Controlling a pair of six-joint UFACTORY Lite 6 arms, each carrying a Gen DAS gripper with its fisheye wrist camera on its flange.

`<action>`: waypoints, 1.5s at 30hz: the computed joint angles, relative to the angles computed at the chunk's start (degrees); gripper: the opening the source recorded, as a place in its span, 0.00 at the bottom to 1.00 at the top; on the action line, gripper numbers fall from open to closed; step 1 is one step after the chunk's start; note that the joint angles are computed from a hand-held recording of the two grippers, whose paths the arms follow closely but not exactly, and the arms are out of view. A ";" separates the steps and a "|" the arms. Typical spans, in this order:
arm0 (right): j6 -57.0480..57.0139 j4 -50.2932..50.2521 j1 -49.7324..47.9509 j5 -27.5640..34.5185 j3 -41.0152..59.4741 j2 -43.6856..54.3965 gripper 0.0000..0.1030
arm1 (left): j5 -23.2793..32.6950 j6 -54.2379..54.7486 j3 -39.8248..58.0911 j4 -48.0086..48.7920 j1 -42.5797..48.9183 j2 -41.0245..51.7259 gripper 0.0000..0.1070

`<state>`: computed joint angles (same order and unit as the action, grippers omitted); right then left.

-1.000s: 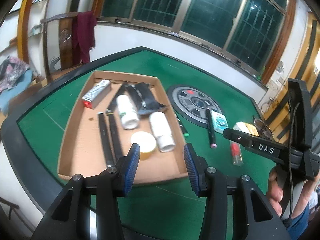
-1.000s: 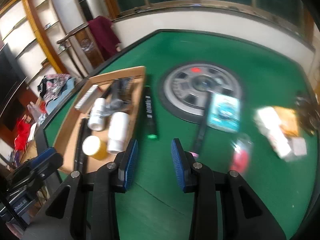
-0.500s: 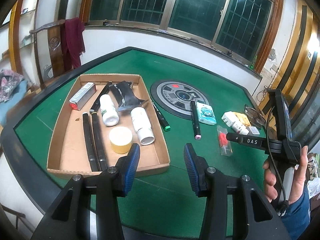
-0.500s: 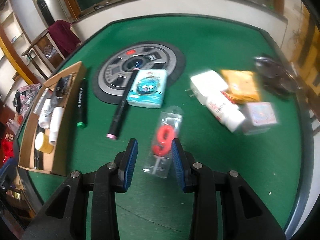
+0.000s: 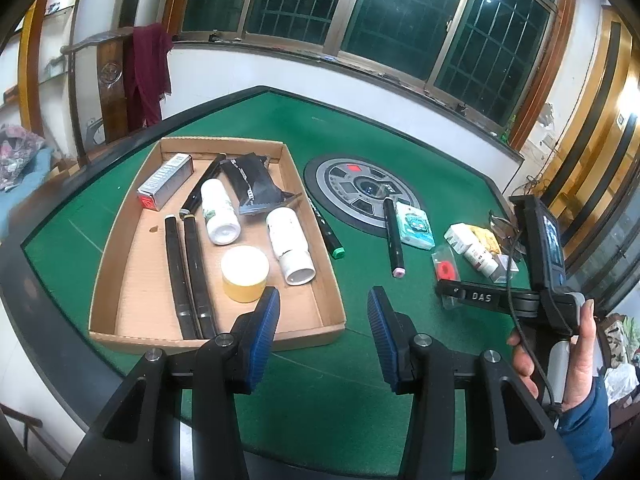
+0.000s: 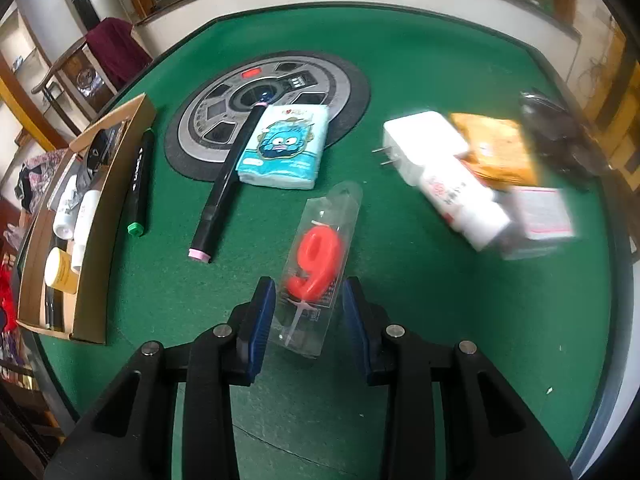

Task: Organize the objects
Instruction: 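Grasp the red number candle package with the right gripper, then grasp another pink-capped black marker with the left gripper while the right gripper holds the candle package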

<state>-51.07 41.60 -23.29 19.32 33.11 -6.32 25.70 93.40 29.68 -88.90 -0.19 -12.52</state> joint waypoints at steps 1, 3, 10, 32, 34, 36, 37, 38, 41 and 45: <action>1.83 -1.53 1.01 -1.10 0.04 0.63 0.31 | 0.01 0.45 0.08 -0.40 -0.10 0.43 0.38; 4.77 -4.73 3.00 -3.77 -0.30 0.77 0.31 | -0.03 0.73 0.15 -0.69 -0.21 0.88 0.38; 5.46 -7.15 2.91 -5.47 -0.80 0.24 0.10 | -0.26 1.37 0.00 -1.40 -0.70 1.19 0.38; -25.84 12.86 -25.98 26.58 2.83 -5.04 0.10 | -0.93 -15.98 19.84 8.77 -15.57 21.44 0.38; -26.62 12.85 -27.75 28.11 2.94 -4.90 0.10 | -1.83 -23.21 26.75 14.80 -19.53 26.79 0.37; -26.67 13.00 -28.80 29.08 3.71 -4.11 0.10 | -5.33 -35.21 34.32 25.78 -23.50 32.41 0.37; -26.69 13.00 -29.18 29.49 4.02 -3.78 0.10 | -7.16 -41.20 38.91 31.78 -25.31 36.45 0.37; -26.79 13.00 -29.64 29.96 4.31 -3.46 0.10 | -8.36 -47.20 42.91 37.78 -26.52 40.30 0.37; -26.59 12.92 -30.11 30.47 4.61 -3.32 0.10 | -9.88 -65.19 51.51 55.75 -28.67 48.30 0.36; -26.73 12.95 -30.59 31.24 4.94 -3.46 0.10 | -6.70 -77.76 60.07 68.04 -30.18 55.31 0.36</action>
